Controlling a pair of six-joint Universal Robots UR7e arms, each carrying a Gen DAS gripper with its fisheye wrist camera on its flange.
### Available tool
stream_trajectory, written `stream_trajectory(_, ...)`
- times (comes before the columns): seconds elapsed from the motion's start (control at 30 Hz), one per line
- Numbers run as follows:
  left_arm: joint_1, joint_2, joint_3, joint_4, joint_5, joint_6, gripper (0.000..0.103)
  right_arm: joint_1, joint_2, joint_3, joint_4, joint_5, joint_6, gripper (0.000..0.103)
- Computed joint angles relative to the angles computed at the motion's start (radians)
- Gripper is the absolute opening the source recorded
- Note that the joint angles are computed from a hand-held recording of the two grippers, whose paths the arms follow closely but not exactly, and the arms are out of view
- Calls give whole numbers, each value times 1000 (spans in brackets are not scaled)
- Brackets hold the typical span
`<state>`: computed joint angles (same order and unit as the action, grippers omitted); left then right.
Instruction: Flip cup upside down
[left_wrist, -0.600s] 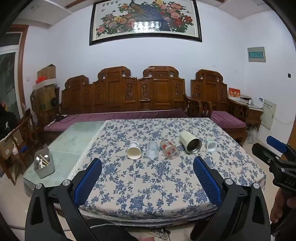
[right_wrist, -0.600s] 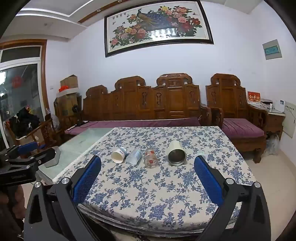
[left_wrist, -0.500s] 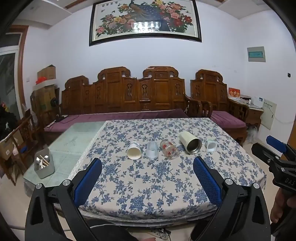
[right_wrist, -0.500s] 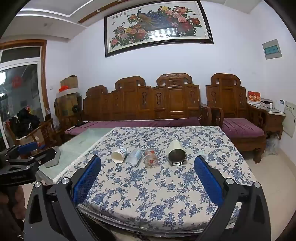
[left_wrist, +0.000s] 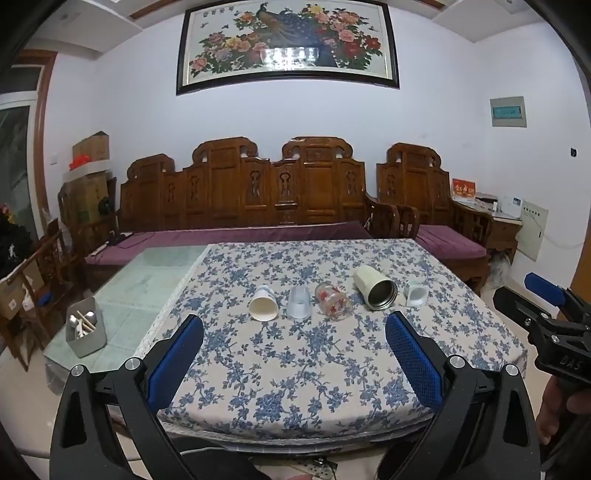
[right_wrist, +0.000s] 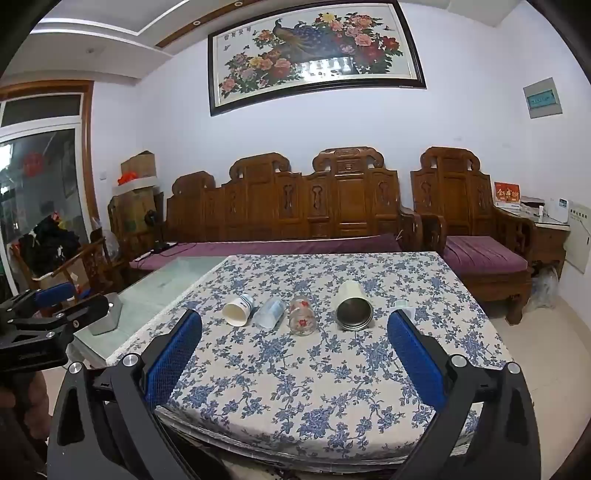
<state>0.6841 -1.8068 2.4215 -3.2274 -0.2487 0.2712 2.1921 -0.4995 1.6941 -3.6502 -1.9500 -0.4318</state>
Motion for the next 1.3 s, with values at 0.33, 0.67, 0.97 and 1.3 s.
stream_trajectory(0.33, -7, 8, 4, -53, -3, 35, 95, 13, -5, 2, -11, -12, 4, 101)
stream_trajectory(0.67, -10, 8, 7, -61, -2, 38, 95, 11, -8, 10, -19, -7, 3, 101)
stream_trajectory(0.97, -10, 11, 7, -69, -2, 43, 95, 11, -8, 10, -19, -8, 3, 101)
stream_trajectory(1.3, -11, 12, 5, -68, -2, 43, 95, 11, -8, 11, -20, -7, 4, 101)
